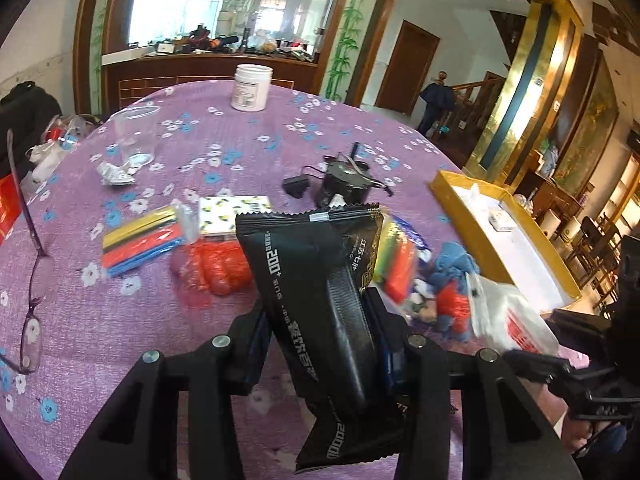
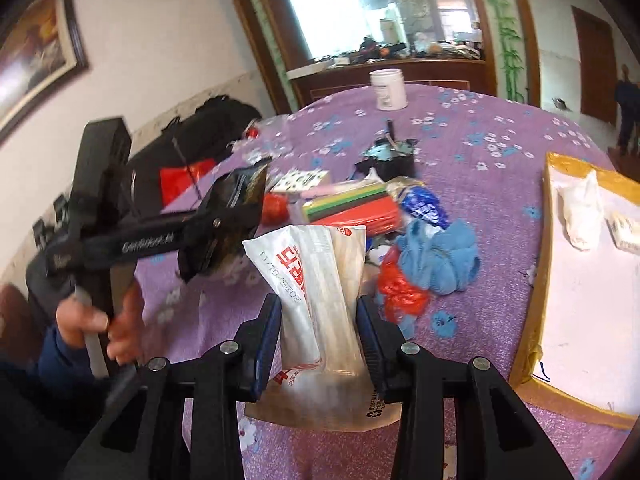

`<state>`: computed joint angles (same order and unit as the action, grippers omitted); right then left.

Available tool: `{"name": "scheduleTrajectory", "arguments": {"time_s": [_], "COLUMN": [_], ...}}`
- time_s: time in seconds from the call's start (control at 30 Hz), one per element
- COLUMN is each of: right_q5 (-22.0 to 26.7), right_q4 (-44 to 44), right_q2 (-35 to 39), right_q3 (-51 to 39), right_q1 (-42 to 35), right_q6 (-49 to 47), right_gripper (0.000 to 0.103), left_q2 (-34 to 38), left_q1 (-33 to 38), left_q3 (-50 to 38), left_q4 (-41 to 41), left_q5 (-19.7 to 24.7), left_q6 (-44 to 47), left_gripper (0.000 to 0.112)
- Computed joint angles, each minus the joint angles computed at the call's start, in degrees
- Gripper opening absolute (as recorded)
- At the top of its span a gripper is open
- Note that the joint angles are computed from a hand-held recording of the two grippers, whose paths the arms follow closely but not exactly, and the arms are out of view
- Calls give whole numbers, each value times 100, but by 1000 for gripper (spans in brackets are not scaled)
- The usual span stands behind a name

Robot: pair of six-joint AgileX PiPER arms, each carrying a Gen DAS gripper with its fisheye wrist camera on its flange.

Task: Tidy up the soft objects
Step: 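Grasp the black snack pouch with the left gripper while the right grasps the white-red printed bag, then carry both held bags into the yellow tray and open both grippers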

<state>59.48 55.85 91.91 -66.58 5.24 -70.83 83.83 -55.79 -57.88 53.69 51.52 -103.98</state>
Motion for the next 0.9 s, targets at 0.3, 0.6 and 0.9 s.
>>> {"name": "scheduleTrajectory", "arguments": {"time_s": [0.3,0.6,0.9], "right_q5": [296,513,305], "right_q4": [313,652,910], "right_q2": [115,380,748], "right_q3": [-210,-628,-1056], "right_q1": [-481,-1039,-1706], "right_q6": [127,409,803], "right_gripper": [43,43,43], "left_q2": [384,1076,2317], "left_q1": [-20,14,287], "left_q3": [-501,-1699,-3530], "left_q4": [-129,-447,-1340], "left_q5": [-153,-337,-643], "left_q6": [425,1476,2893], "left_gripper": [43,43,43]}}
